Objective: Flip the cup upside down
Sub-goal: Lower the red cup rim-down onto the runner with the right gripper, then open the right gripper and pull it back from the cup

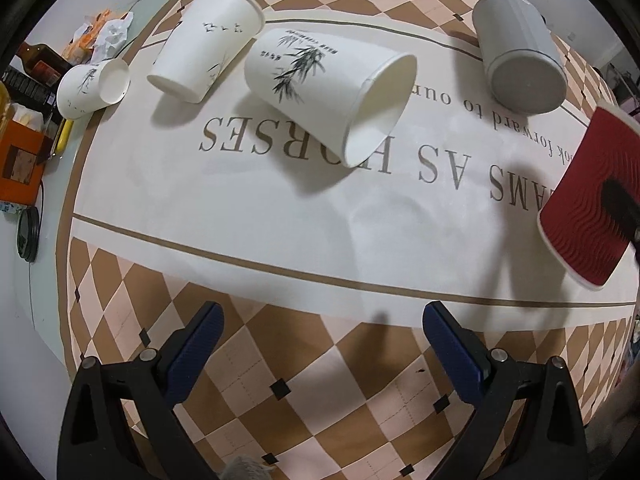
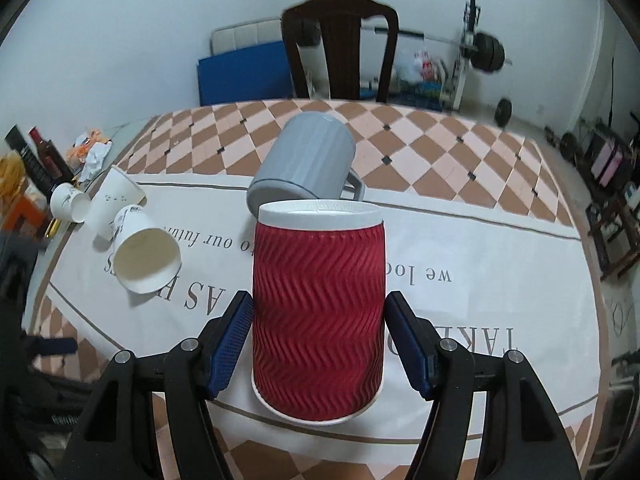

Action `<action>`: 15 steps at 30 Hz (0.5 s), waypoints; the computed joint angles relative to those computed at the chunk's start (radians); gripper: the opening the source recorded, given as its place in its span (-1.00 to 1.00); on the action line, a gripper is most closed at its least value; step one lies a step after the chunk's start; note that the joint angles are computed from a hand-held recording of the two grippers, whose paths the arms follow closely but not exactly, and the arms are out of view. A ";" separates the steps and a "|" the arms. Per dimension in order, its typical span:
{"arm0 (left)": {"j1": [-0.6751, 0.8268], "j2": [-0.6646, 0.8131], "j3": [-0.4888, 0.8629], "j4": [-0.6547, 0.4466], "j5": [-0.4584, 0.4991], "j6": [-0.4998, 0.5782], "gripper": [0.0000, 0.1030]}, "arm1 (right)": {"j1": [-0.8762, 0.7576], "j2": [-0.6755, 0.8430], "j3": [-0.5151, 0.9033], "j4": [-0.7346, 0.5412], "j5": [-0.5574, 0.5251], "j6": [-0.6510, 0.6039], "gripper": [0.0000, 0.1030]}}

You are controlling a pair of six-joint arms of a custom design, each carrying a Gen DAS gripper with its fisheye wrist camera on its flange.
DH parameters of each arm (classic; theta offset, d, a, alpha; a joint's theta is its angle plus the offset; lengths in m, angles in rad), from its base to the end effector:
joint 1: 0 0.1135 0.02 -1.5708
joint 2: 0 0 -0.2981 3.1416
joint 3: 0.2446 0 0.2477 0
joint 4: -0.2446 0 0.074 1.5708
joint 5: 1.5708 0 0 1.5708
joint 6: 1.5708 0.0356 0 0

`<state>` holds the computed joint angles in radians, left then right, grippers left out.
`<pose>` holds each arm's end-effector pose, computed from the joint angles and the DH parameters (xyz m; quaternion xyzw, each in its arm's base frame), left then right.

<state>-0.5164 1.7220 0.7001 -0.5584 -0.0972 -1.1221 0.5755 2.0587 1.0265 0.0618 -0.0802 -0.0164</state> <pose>0.2108 -0.1157 0.1250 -0.2977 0.9534 0.0366 0.0323 0.3310 0.2181 0.1109 -0.2897 0.9096 0.1183 0.2734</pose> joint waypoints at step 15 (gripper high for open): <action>-0.239 0.024 0.169 -0.158 -0.103 -0.115 0.97 | 0.048 -0.097 -0.199 0.041 0.112 0.084 0.74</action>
